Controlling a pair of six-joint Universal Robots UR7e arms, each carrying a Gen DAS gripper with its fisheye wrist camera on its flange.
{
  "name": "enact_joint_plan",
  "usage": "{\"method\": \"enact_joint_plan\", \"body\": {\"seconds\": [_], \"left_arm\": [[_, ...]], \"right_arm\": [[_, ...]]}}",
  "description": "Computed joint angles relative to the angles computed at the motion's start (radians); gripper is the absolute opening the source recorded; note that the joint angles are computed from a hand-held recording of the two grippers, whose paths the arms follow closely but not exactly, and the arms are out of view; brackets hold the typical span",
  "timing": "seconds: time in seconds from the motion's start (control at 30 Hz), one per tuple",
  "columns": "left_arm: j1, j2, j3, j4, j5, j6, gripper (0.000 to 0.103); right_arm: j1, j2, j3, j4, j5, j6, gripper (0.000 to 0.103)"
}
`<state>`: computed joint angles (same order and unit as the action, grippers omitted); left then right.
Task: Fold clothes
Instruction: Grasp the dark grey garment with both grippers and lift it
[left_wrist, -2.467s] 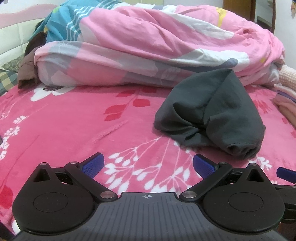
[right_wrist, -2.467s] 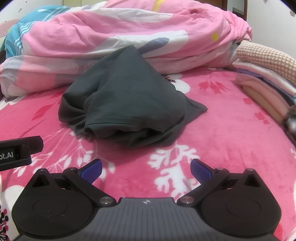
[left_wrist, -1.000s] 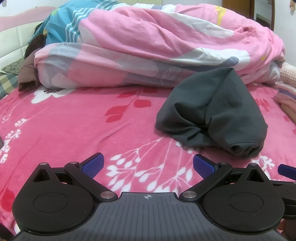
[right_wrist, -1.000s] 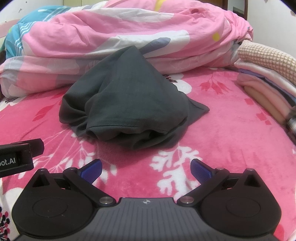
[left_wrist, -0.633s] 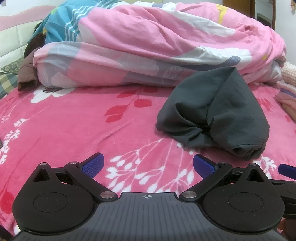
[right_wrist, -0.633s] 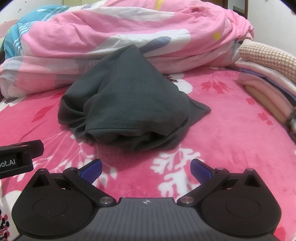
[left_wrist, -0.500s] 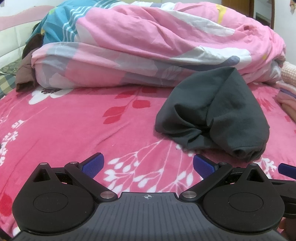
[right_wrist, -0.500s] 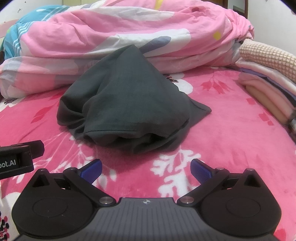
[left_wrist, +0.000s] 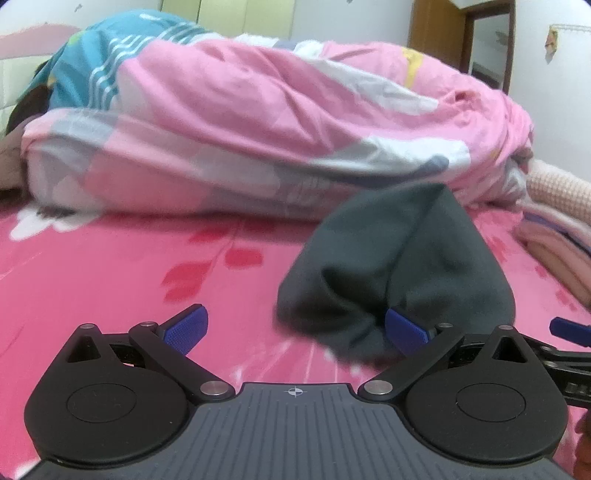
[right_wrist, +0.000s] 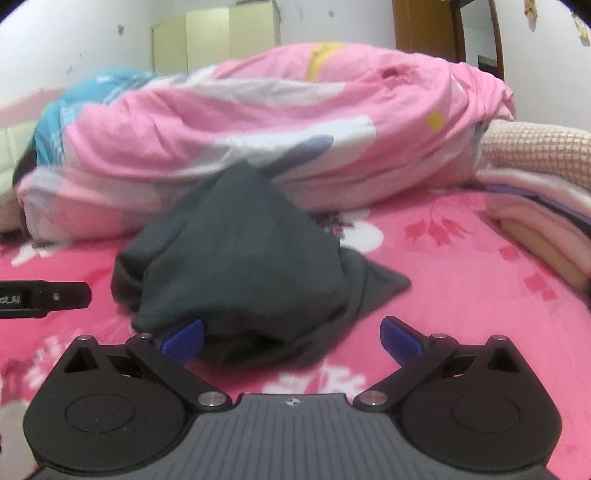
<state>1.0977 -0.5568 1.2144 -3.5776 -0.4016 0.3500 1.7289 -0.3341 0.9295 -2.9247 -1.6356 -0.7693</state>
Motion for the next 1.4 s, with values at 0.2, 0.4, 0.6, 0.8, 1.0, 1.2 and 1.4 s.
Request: {"method": "enact_joint_plan", "body": {"seconds": [0.2,0.4,0.6,0.8,1.0,1.2,1.4], "left_arm": [[0.052,0.029,-0.120,0.206,-0.093,-0.049,0.088],[0.089,0.029,-0.162,0.482,-0.158,-0.252,0.040],[0.068,0.028,-0.124,0.422,-0.157,-0.202,0.003],[0.025,0.001,-0.070,0.319,-0.153,-0.147,0.000],[-0.050,-0.068,0.058,0.134,-0.154,-0.046,0.000],[-0.144,-0.173,0.214,-0.001,-0.157,0.059,0.000],[-0.237,-0.312,0.345,-0.038,-0.200,0.128,0.000]], "right_arm": [[-0.011,0.090,-0.220,0.181,0.131,0.073,0.103],[0.000,0.291,-0.626,0.474,0.092,0.064,0.101],[-0.003,0.287,-0.633,0.530,0.069,0.057,0.057],[-0.004,0.149,-0.387,0.371,0.094,0.029,0.007],[-0.004,-0.009,-0.142,0.207,0.175,0.015,0.003],[0.001,-0.159,0.054,0.077,0.284,-0.011,0.002],[0.006,-0.302,0.166,0.104,0.421,-0.031,0.001]]}}
